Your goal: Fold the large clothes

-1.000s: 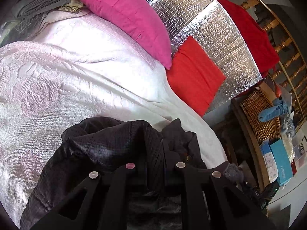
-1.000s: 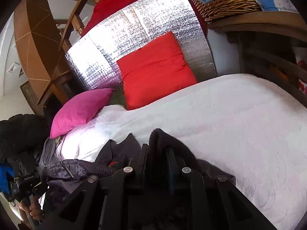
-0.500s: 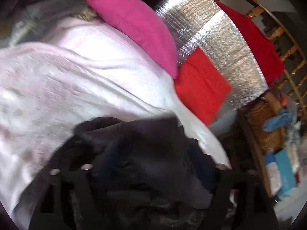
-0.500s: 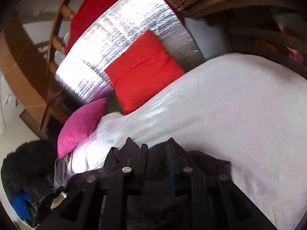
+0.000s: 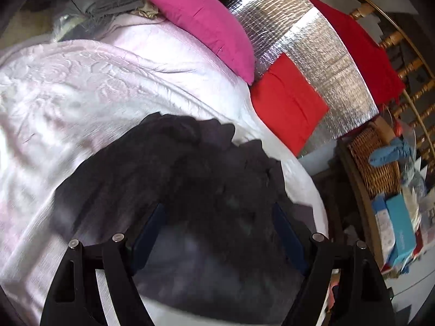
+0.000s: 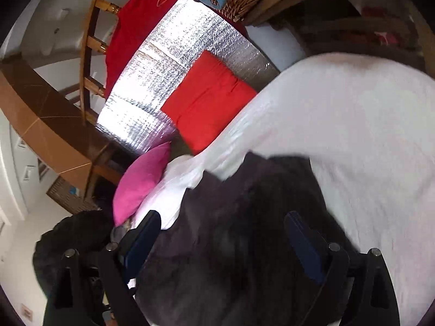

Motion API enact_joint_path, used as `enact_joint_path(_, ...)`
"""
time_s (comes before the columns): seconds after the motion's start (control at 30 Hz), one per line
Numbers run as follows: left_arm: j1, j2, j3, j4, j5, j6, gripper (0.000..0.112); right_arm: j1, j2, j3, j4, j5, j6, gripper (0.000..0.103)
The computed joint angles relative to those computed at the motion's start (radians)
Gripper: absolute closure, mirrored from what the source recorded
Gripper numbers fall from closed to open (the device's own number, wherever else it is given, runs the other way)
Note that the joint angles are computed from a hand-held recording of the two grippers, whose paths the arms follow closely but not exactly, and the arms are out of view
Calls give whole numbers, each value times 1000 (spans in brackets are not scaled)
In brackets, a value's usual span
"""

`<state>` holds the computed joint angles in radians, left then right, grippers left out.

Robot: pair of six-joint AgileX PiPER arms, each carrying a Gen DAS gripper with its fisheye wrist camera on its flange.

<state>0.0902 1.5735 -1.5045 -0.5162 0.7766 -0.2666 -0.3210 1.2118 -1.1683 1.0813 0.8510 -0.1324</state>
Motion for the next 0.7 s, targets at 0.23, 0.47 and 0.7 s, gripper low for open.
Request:
enact_joint_path(0.23, 53, -242, 373, -116, -50, 47, 31, -152, -174, 255, 185, 209, -27, 9)
enact_joint_path(0.47, 148, -274, 533, -371, -48, 125, 29, -140, -213, 391, 182, 220, 52, 9)
enact_joint_path(0.7, 146, -212, 515, -389, -161, 79, 28, -90, -131, 404, 209, 144, 65, 9)
